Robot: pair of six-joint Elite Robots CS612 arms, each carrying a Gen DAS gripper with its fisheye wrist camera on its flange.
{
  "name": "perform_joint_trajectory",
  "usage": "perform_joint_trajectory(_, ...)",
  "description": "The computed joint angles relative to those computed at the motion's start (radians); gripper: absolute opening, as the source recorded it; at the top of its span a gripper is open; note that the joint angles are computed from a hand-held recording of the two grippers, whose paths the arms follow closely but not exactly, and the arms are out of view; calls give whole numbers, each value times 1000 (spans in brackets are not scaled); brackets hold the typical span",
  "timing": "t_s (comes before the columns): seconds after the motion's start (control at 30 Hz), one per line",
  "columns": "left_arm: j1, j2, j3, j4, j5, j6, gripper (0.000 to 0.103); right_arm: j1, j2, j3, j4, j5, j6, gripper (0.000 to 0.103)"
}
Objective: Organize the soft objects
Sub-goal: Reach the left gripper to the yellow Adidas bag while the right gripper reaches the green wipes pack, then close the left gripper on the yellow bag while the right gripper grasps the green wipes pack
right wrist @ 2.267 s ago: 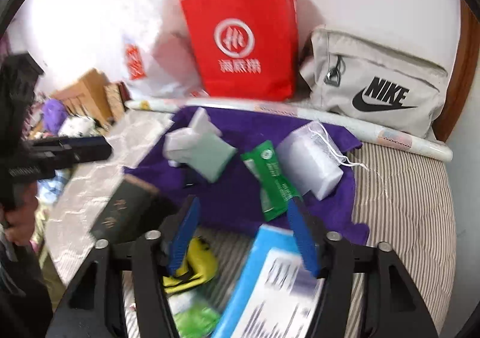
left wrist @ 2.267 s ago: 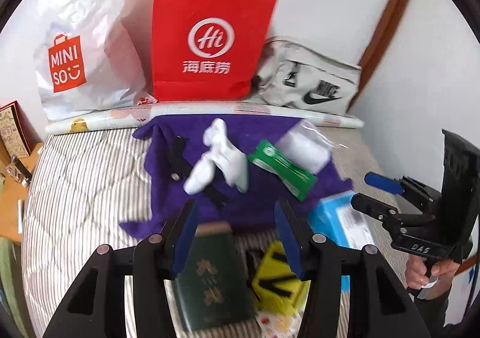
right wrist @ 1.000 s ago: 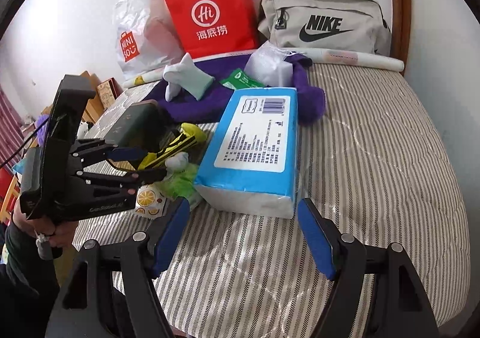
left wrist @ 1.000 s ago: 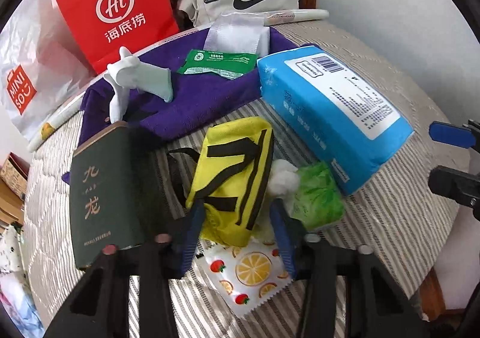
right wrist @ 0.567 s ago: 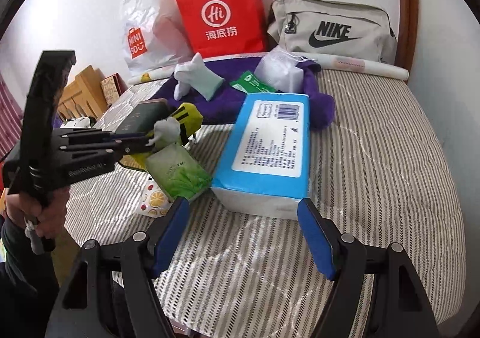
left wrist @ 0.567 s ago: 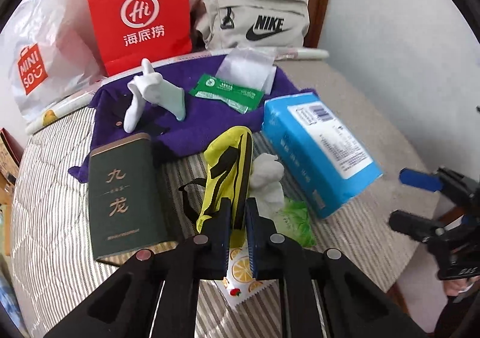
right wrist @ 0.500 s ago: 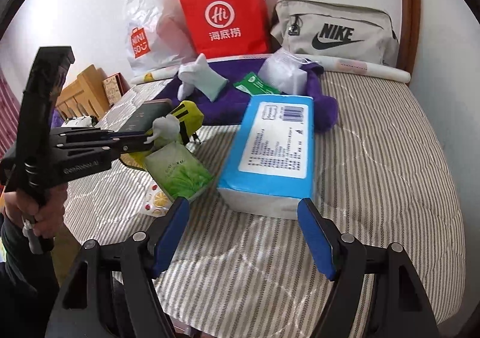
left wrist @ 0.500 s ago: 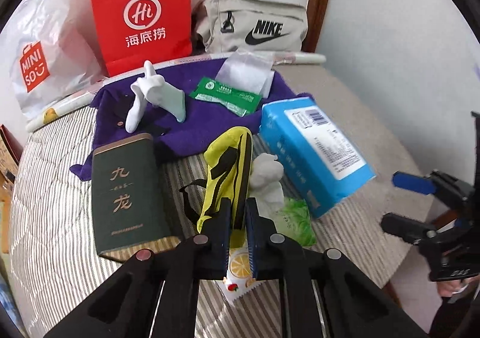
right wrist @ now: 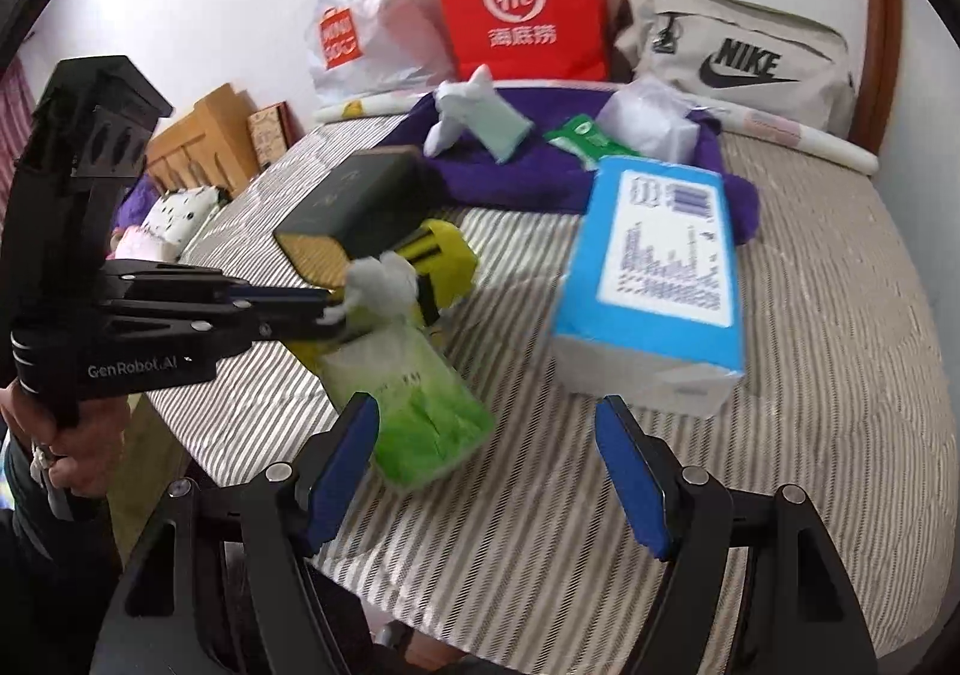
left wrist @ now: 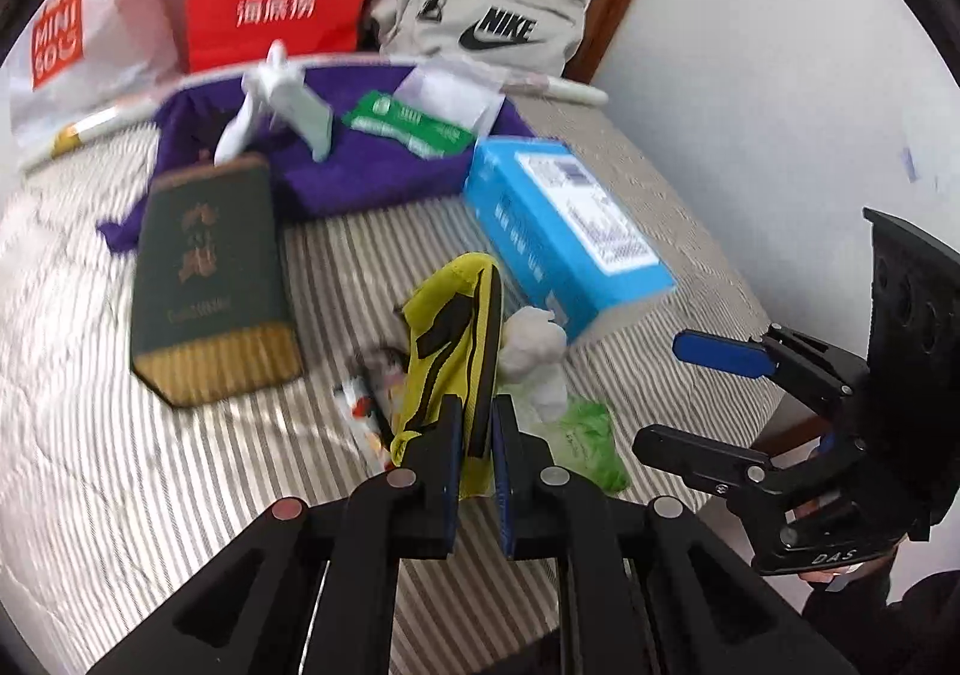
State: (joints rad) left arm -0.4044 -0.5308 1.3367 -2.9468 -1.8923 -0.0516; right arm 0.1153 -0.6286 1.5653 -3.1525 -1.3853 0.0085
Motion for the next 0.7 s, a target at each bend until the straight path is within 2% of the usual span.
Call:
perform_joint_trajectory(0.1, 8, 8, 2, 1, -12, -37, 15, 3, 5, -3, 11, 15, -11, 74)
perform_joint_trajectory(0.2, 11, 7, 9, 4, 14, -56, 19, 8, 9, -8, 31, 20, -20, 74)
perform_joint_trajectory(0.4, 20, 17, 4, -20, -17, -72, 19, 14, 22, -24, 60, 34, -34, 74)
perform_joint_trajectory(0.53, 19, 3, 31, -69, 35, -74, 14, 19, 36, -43, 52, 24, -33, 74)
perform_joint_trajectory(0.7, 22, -24, 66, -72, 85, -47, 12, 23, 59, -84, 68, 20, -28, 73)
